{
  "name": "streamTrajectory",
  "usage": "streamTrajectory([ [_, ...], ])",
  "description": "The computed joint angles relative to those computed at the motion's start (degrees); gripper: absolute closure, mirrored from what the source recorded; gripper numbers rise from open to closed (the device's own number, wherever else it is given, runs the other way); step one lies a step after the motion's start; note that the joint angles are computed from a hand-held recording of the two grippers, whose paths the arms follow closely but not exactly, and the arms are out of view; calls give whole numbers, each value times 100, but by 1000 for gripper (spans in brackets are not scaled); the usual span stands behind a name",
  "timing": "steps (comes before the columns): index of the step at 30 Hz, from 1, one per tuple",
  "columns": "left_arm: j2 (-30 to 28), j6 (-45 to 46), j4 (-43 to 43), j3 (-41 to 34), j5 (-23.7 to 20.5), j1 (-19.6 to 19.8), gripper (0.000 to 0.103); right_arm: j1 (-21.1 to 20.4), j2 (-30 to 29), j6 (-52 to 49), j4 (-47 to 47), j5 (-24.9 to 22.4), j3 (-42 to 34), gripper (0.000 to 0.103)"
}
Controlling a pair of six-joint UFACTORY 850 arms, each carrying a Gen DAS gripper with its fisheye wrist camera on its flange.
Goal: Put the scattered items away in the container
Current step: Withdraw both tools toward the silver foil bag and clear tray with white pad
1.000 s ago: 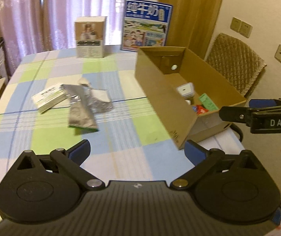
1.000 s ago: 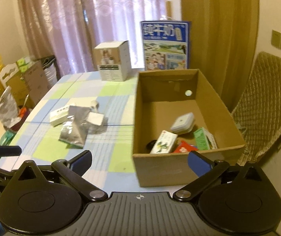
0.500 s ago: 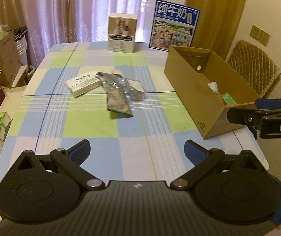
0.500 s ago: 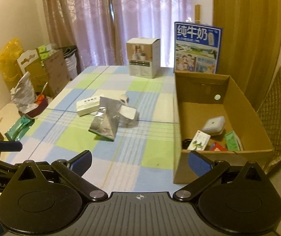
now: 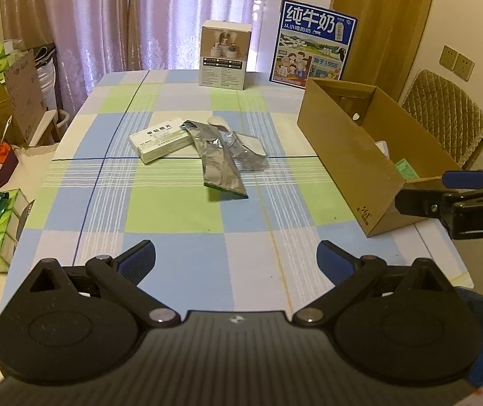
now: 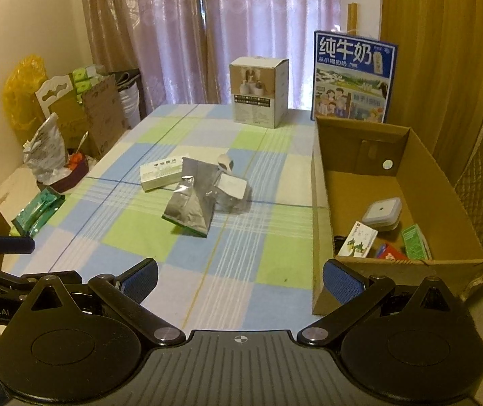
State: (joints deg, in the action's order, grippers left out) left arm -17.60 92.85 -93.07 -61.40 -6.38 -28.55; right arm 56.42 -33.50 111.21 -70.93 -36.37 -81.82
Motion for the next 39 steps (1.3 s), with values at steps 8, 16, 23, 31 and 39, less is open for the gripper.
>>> streamTrajectory([
  [8,-162,314,-114,-125,54,138,3,-91,-203,-77,113,337,-167,2],
  [16,-428,227,111,-345,19,242,3,-193,-467,-334,328,566,-425,2],
  [23,-790,-55,514,-649,-14,263,3,-343,-714,-606,585,769,-685,2],
  [31,-1427,-942,1473,-1337,-52,263,3,-606,-1090,-963,831,917,-1080,2],
  [39,-2403,-3481,4051,-2713,-788,378,4,-991,-1602,-1587,1409,1318,-1654,2],
])
